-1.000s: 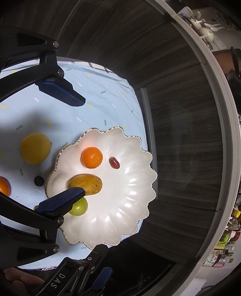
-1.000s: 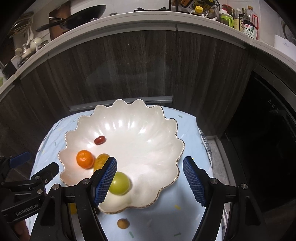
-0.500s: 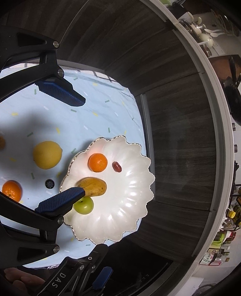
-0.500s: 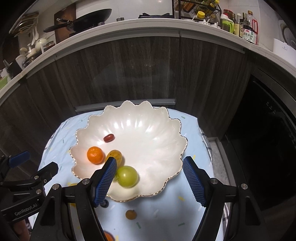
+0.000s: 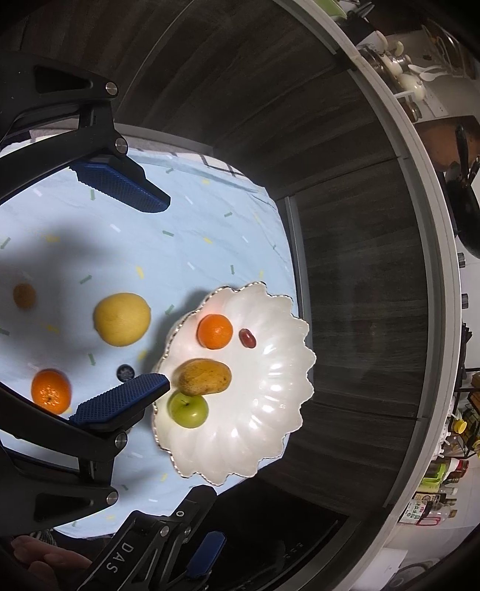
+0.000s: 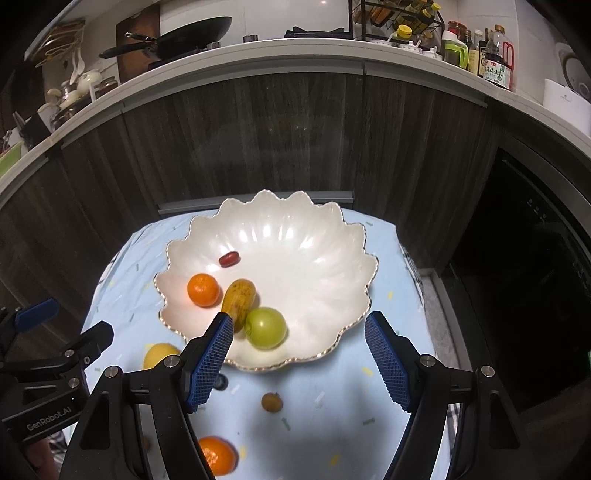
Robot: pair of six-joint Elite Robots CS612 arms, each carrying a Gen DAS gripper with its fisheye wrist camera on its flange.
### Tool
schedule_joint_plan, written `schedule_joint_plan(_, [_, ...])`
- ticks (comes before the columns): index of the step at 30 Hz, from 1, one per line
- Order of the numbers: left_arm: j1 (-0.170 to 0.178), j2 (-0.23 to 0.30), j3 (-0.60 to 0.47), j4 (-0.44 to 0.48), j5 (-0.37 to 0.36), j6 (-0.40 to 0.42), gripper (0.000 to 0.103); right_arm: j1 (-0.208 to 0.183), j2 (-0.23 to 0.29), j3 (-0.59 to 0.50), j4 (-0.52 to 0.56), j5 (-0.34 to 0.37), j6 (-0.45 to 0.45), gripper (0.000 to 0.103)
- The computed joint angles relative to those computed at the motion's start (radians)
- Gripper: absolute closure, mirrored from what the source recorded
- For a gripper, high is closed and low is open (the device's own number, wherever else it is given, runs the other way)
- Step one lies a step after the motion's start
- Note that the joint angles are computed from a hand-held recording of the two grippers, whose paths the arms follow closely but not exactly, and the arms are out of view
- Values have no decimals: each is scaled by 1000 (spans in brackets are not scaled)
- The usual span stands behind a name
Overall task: Organize fruits
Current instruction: 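Withdraw both open tools from the bowl back over the cloth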
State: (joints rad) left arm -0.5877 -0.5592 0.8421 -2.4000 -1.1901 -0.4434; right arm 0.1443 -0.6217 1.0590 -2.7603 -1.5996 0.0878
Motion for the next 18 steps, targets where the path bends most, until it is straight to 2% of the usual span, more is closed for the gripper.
schedule_joint_plan(10, [-6, -58, 126, -56, -2, -8, 14, 11, -23, 54, -12, -7, -16, 29])
schedule_joint_plan(18, [-8, -83, 180, -78, 0, -6, 14, 20, -38, 89, -17, -11, -27, 29])
